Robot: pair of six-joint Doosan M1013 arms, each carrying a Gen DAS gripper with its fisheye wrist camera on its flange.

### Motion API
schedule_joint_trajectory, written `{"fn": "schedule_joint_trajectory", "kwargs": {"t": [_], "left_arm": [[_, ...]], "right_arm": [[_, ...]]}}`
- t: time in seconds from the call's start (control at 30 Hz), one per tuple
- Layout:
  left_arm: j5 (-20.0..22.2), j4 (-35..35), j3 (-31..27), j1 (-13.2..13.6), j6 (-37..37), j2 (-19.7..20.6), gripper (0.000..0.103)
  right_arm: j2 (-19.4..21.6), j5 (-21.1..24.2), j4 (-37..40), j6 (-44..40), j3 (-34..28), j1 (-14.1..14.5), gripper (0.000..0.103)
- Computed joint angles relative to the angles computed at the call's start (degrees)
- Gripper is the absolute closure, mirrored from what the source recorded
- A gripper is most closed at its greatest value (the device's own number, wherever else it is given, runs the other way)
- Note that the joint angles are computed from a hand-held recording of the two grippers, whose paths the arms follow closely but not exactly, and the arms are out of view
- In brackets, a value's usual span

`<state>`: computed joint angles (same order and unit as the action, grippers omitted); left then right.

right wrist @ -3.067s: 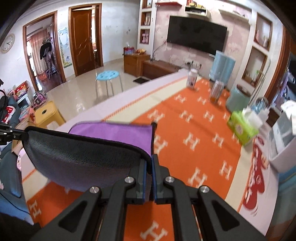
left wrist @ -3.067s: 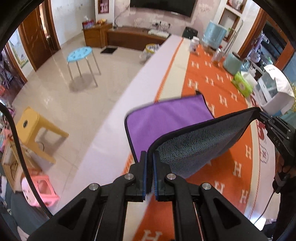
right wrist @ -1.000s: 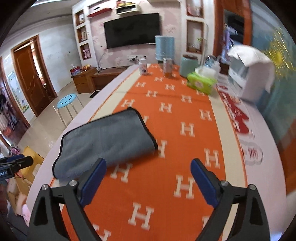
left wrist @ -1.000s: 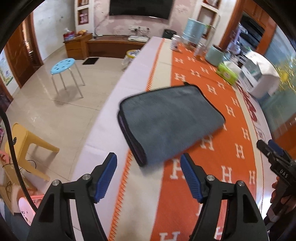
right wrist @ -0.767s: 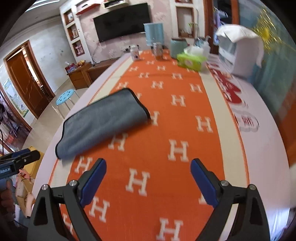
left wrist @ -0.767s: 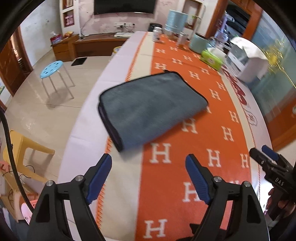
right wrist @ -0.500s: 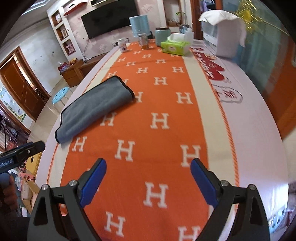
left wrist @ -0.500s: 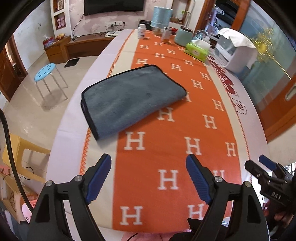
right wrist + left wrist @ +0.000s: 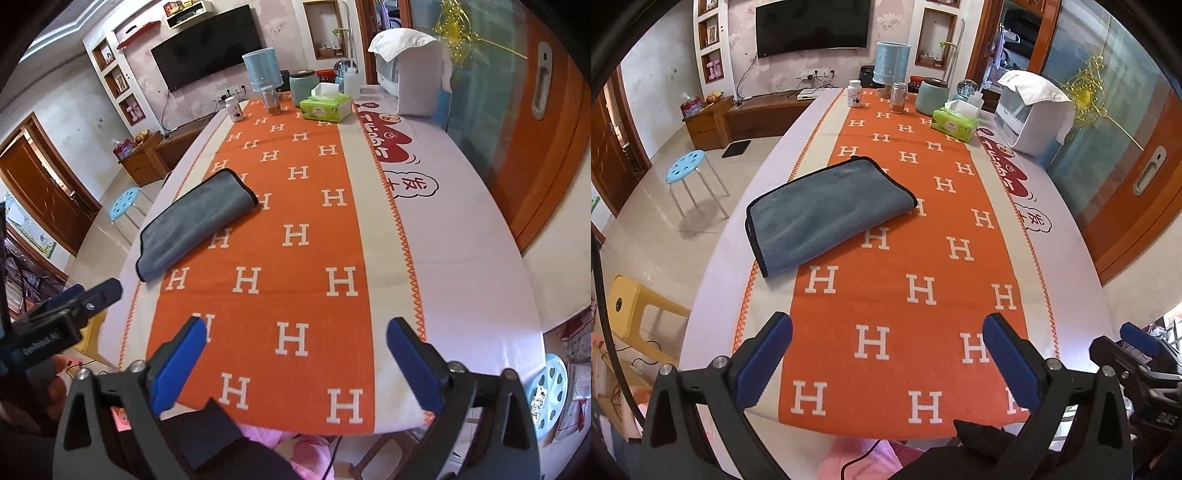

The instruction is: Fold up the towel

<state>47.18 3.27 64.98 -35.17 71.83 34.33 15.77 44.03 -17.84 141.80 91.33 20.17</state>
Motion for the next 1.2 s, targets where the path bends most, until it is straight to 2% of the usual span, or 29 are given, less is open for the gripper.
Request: {"fn": "schedule_joint_trajectory", "kwargs": {"t": [0.3, 0.5, 1.2], "left_arm": [[0.44, 8.15, 1.68, -2.0, -5.87, -1.43, 0.001], [-0.03, 12.29, 2.76, -2.51, -10.09, -2.09, 0.001], [-0.13, 15.75, 3.98, -3.31, -13.18, -2.83, 0.001]], "right_arm": [[-1.73, 0.19, -2.05, 2.9, 0.8, 1.78, 0.0], [-1.89, -0.1, 0.84, 2.87, 1.82, 1.14, 0.0], [-1.6, -0.69, 3.89, -0.11, 2.56, 0.84, 0.0]]}}
